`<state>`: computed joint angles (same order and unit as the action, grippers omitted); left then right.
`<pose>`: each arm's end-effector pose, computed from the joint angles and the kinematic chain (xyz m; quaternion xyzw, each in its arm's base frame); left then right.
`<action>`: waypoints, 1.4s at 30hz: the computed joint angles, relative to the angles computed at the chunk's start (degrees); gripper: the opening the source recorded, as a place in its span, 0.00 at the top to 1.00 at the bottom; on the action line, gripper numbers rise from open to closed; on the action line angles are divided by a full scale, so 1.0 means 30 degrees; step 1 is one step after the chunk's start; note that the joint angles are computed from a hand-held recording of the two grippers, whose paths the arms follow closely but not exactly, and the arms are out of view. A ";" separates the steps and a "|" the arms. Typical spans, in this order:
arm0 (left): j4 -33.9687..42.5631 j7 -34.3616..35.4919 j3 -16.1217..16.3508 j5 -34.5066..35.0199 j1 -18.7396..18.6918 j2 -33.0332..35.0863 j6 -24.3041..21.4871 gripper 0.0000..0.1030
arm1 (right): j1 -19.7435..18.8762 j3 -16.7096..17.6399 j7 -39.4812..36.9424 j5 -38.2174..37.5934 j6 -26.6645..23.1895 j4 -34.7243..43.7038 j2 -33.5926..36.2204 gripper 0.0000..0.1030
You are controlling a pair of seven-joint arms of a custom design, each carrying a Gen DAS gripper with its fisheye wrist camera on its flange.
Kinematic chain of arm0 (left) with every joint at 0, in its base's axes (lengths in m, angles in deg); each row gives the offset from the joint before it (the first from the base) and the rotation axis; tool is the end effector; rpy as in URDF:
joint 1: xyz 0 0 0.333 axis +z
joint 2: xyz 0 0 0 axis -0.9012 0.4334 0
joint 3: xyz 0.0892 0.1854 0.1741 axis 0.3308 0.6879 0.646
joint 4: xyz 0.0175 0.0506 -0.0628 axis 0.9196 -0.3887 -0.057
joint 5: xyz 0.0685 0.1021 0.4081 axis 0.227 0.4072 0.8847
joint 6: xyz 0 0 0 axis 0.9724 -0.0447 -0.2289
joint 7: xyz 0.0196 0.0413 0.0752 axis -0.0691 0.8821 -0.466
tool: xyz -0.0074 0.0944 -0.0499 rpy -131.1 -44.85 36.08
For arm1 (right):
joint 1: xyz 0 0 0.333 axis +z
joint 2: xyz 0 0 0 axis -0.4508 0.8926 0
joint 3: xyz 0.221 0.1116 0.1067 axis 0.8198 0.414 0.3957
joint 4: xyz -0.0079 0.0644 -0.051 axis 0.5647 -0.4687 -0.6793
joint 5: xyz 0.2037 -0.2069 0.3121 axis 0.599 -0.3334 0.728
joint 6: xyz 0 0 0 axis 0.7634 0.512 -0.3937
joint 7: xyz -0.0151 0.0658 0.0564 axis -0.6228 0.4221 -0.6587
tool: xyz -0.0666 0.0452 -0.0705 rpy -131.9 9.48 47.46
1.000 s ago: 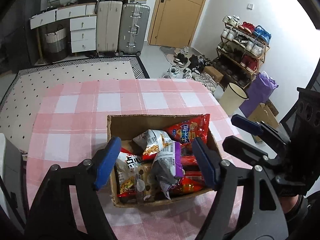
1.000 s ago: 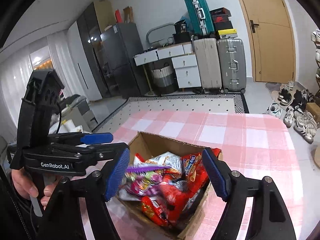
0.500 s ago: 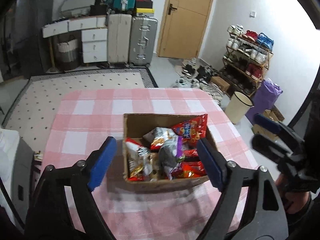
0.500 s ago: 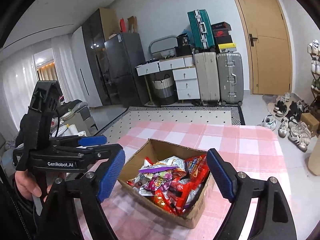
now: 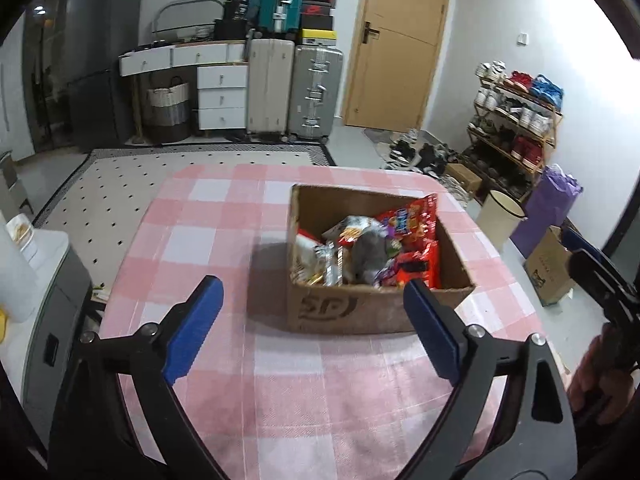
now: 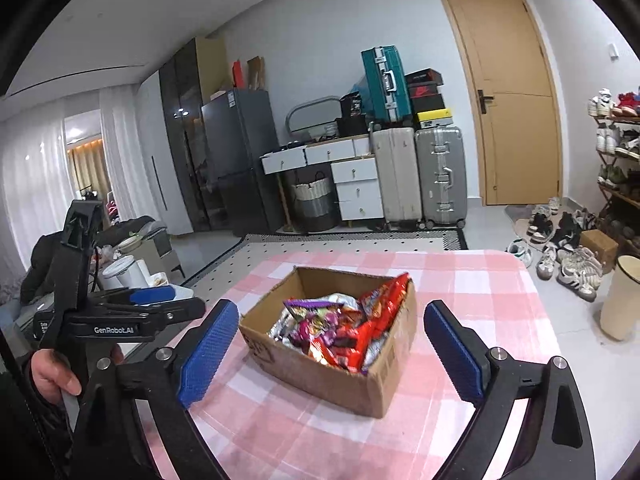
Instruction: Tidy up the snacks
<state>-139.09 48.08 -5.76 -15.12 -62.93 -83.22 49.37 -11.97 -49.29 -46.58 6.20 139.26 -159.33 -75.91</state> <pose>0.4651 -0.0030 0.7354 -0.7206 0.5349 -0.3184 0.3054 0.5881 0.1251 0.6016 -0.7245 0.3811 -0.1491 0.5547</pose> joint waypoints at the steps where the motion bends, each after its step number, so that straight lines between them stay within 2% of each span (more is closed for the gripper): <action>1: -0.0563 -0.0239 -0.0097 0.0138 0.0122 -0.0400 0.0310 0.06 | 0.0010 -0.0014 -0.0248 0.0217 0.0181 -0.0336 -0.0217 0.05; 3: -0.1669 -0.0781 -0.0341 0.0582 0.0407 -0.1174 0.0891 0.01 | 0.0074 -0.0140 -0.1040 0.0750 0.0475 -0.1211 -0.0847 0.04; 10: -0.4668 -0.2039 -0.0632 0.1780 0.0945 -0.2926 0.2624 0.01 | 0.0610 -0.0567 -0.3872 0.2946 0.2023 -0.3465 -0.2040 0.01; 16: -0.6865 -0.3429 -0.1158 0.3322 0.1906 -0.3595 0.4892 0.01 | 0.0822 -0.0690 -0.5846 0.4731 0.3023 -0.4590 -0.2014 0.01; 22: -0.7505 -0.5555 -0.2744 0.6106 0.3700 -0.3341 0.6444 0.01 | 0.0708 -0.0460 -0.7164 0.6230 0.3610 -0.4443 -0.1185 0.01; 25: -0.8182 -0.6704 -0.3325 0.7506 0.4419 -0.3481 0.7966 0.01 | 0.0606 -0.0293 -0.8270 0.7351 0.3712 -0.4377 -0.0849 0.01; 26: -0.8445 -0.7271 -0.3783 0.8105 0.4886 -0.3633 0.8335 0.01 | 0.0529 -0.0226 -0.8398 0.7466 0.3711 -0.4422 -0.0828 0.01; 29: -0.8350 -0.7559 -0.3894 0.8784 0.4841 -0.3503 0.8289 0.01 | 0.0314 -0.0021 -0.7644 0.6945 0.3795 -0.4198 -0.0482 0.01; 32: -0.8838 -0.8486 -0.4260 0.9722 0.5392 -0.3950 0.9396 0.01 | 0.0148 -0.0025 -0.7351 0.7005 0.3556 -0.4072 -0.0346 0.01; 36: -0.8934 -0.8728 -0.4058 0.9914 0.5381 -0.3873 0.9717 0.01 | -0.0007 0.0094 -0.6588 0.6457 0.3581 -0.3852 -0.0074 0.01; 40: -0.9309 -0.9601 -0.4200 1.0140 0.6010 -0.4141 1.0587 0.01 | -0.0061 0.0122 -0.6742 0.6540 0.3612 -0.3766 -0.0031 0.01; 42: -0.9232 -0.9638 -0.4126 1.0005 0.6007 -0.4025 1.0421 0.01 | -0.0081 0.0148 -0.6852 0.6529 0.3621 -0.3737 0.0010 0.00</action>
<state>-166.79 19.17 -18.14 14.90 -44.91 -95.30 80.63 -12.21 -48.85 -67.14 25.78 150.12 -170.54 -75.88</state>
